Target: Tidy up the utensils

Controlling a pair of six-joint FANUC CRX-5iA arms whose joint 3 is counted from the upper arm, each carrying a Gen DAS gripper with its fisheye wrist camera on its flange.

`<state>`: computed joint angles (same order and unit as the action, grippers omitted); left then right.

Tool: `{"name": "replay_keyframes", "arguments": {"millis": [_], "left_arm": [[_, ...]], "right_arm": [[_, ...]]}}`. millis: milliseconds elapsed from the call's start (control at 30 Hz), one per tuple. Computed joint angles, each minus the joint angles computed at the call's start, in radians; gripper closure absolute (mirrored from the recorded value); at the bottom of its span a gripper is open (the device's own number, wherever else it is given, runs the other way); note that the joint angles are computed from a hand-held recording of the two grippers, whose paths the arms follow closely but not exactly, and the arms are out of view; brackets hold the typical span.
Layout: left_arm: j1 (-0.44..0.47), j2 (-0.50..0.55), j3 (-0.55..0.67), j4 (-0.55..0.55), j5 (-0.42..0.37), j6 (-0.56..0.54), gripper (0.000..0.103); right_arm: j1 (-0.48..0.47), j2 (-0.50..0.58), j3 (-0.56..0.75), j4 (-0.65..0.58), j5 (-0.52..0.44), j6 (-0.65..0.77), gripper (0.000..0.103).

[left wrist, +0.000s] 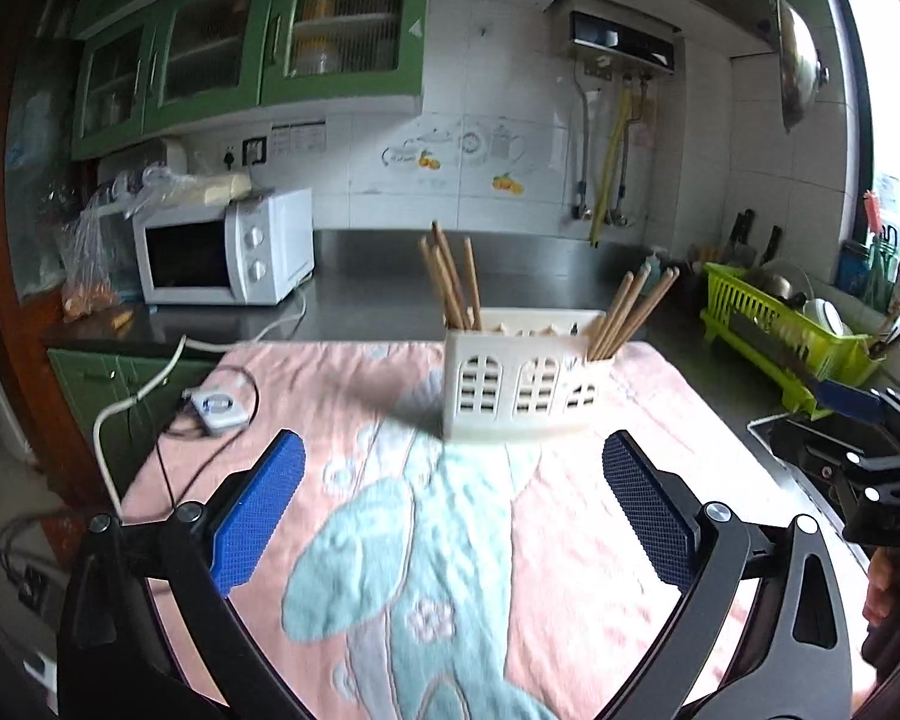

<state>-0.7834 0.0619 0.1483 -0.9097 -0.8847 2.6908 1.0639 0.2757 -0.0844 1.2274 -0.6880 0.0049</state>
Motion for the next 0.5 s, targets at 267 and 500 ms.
{"name": "replay_keyframes", "arguments": {"millis": [267, 500], "left_arm": [[-0.075, 0.006, -0.004, -0.057, -0.136, 0.009, 0.005], [-0.106, -0.004, -0.021, -0.065, -0.199, 0.032, 0.005]], "right_arm": [[0.047, -0.007, -0.059, 0.03, -0.063, -0.09, 0.01], [0.066, -0.039, -0.121, 0.05, -0.071, -0.189, 0.009]]}}
